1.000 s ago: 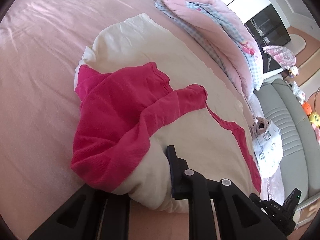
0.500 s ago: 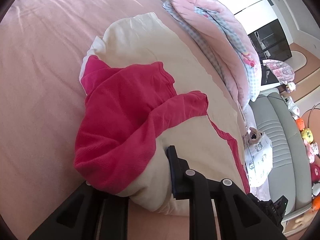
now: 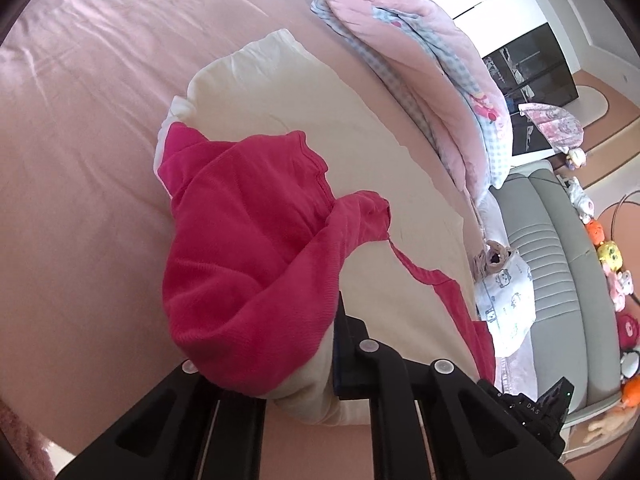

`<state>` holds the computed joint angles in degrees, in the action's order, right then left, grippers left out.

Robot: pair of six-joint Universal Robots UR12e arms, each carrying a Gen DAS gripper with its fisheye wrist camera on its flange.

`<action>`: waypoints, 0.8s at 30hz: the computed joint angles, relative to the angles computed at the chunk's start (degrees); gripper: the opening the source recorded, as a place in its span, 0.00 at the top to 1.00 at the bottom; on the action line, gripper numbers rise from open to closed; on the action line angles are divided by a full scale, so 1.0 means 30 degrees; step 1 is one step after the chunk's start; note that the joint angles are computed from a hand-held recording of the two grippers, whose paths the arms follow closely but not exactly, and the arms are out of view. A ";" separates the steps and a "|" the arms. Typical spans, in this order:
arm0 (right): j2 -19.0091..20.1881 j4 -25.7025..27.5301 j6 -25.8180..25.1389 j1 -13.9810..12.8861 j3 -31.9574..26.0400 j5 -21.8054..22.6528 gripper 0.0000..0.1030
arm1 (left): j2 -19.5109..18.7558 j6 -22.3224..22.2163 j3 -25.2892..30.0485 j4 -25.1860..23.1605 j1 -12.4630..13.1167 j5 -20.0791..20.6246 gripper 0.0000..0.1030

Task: Fold clothes
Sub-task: 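Grasp the cream sheet edge with both grippers and lift it, then fold the lifted cream sheet over the bundle and open both grippers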

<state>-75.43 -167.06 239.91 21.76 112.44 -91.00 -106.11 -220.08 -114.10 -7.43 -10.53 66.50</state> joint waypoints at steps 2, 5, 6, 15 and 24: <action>-0.0183 -0.0065 0.0032 0.0108 0.0073 0.0231 0.81 | 0.0451 0.0106 -0.0383 -0.0381 0.0213 -0.0639 0.93; -0.0634 0.0825 -0.0117 0.0268 0.0311 0.0676 0.81 | 0.1199 0.0757 -0.0891 -0.1340 0.0395 -0.1343 0.93; -0.0782 0.1127 -0.0170 0.0322 0.0384 0.0823 0.81 | 0.1410 0.0856 -0.1043 -0.1764 0.0424 -0.1465 0.93; -0.1630 0.1252 0.1593 0.1017 0.1656 0.1323 0.81 | 0.3142 0.0346 -0.2569 -0.3074 0.0402 -0.1665 0.93; -0.1560 0.4822 -0.1541 0.0758 0.0793 0.3502 0.74 | 0.2769 -0.0427 -0.2874 -0.4807 0.0957 -0.4325 0.87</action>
<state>-80.11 -152.59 235.28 24.03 114.82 -80.50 -97.80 -221.37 -122.73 -21.85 -7.66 53.52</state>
